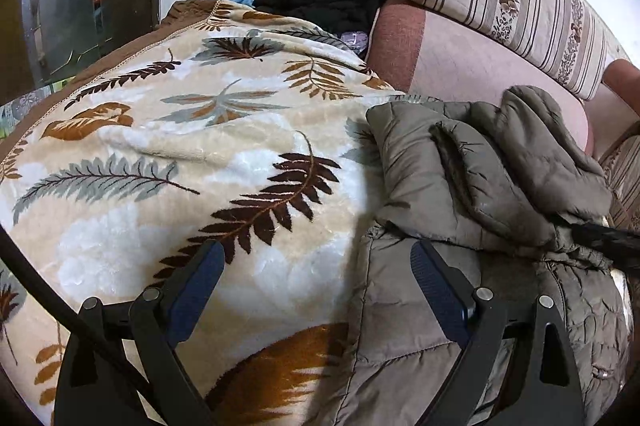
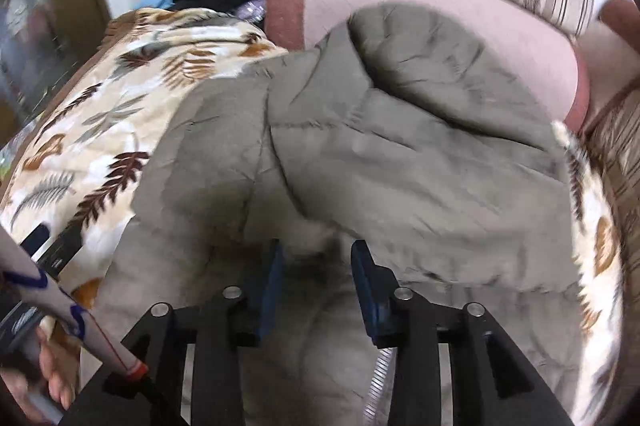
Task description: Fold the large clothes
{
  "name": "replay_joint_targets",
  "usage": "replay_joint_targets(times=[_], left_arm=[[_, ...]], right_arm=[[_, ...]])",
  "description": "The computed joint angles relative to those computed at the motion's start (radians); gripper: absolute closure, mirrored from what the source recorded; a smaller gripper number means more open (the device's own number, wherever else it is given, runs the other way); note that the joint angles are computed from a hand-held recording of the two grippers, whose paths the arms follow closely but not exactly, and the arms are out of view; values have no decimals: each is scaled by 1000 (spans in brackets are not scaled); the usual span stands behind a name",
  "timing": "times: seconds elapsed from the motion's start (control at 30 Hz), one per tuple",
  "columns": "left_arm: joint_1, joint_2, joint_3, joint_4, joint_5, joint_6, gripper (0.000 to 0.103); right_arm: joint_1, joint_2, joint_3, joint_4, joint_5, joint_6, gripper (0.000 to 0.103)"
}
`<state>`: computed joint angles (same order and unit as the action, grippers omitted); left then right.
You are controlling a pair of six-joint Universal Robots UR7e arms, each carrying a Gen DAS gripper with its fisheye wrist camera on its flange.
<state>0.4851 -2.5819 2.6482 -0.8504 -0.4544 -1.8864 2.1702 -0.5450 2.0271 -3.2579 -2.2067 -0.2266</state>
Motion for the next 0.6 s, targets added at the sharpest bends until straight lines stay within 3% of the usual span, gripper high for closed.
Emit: replay_joint_targets(times=[0.1,0.17,0.23,0.27,0.33,0.43,0.5,0.6], left_arm=[[10,3,6,-34,1,29,9],[15,10,11,-60,4,49,9],[19,23,18,-90,6,75,9],[23,33,22,-109,7,91,9],[29,50,29,-142,10,120,9],[41,55,35,-182,14,159,9],[49,50,39,-209,15,186,9],[68,38,50,-291,18,262,9]], right_arm=[[4,-75,43,-41,26,-28,64],[6,-90,36,-119,2,-58,61],[-1,-69,-16,-191,-53,-78,47],[-11,-43,-58,-222,-85,-83,47],[-39,7,-149,-208,-139,-75,47],[-91,79,-269,-95,-210,-23,47],[-125,80,-276,34,-168,72,48],[-170,38,-199,170,23,150,47]])
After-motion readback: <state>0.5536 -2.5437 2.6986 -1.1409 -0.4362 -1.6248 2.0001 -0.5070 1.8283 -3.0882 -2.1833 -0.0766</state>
